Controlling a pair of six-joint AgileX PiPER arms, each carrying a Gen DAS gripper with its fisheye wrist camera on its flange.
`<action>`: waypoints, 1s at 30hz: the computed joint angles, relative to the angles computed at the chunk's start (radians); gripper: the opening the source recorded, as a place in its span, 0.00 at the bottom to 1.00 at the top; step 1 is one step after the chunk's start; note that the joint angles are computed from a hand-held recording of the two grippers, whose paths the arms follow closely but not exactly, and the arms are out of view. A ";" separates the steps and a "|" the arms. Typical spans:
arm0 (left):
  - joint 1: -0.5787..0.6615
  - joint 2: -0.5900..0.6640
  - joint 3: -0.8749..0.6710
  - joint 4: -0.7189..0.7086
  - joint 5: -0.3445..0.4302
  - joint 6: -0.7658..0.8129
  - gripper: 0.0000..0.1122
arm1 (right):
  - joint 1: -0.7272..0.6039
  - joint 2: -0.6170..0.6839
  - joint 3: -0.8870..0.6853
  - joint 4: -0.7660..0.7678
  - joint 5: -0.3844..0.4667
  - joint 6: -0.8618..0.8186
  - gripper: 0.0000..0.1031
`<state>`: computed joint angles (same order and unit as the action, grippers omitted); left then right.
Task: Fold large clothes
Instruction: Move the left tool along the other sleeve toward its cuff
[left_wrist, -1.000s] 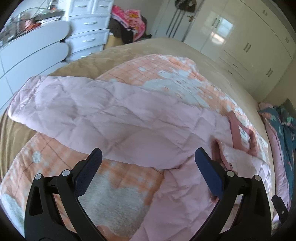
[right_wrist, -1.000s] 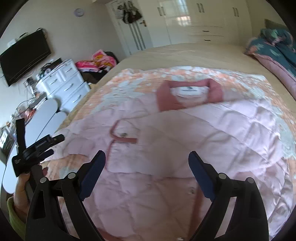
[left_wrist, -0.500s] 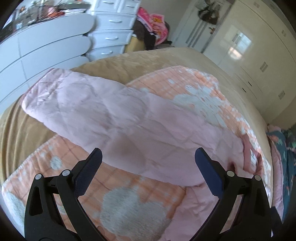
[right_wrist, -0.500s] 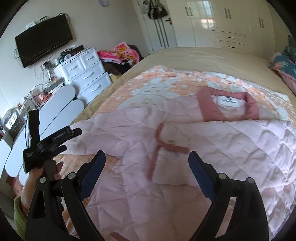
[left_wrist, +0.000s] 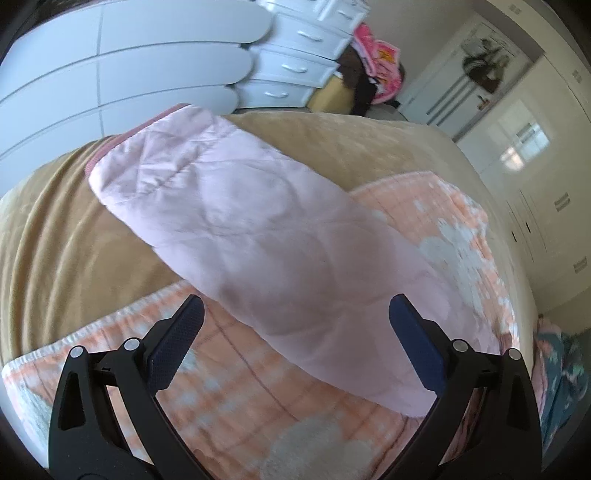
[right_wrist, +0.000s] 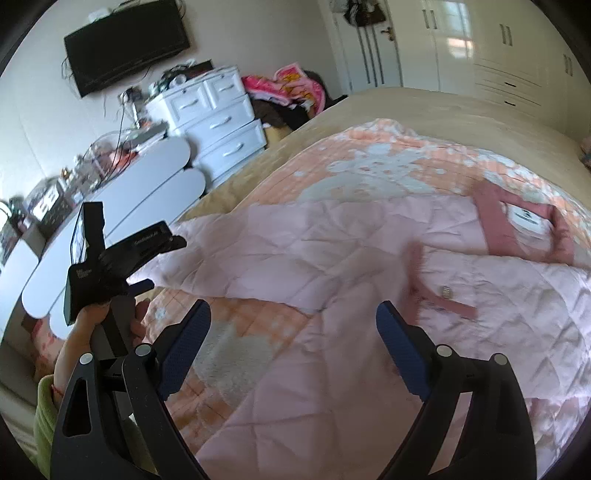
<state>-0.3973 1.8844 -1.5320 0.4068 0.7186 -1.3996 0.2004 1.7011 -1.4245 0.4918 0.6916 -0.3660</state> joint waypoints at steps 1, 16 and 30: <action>0.013 -0.008 0.021 -0.011 -0.013 -0.008 0.84 | 0.013 0.009 -0.010 -0.009 0.003 0.011 0.88; 0.130 -0.005 0.159 -0.067 -0.192 -0.113 0.83 | 0.015 0.053 -0.007 0.016 0.005 0.029 0.88; 0.171 -0.035 0.246 0.239 -0.332 -0.461 0.14 | -0.125 -0.034 0.123 0.077 -0.008 -0.048 0.88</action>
<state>-0.2264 1.8497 -1.2861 0.6461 0.3870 -1.8609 0.0753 1.6669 -1.3016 0.5692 0.6836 -0.4137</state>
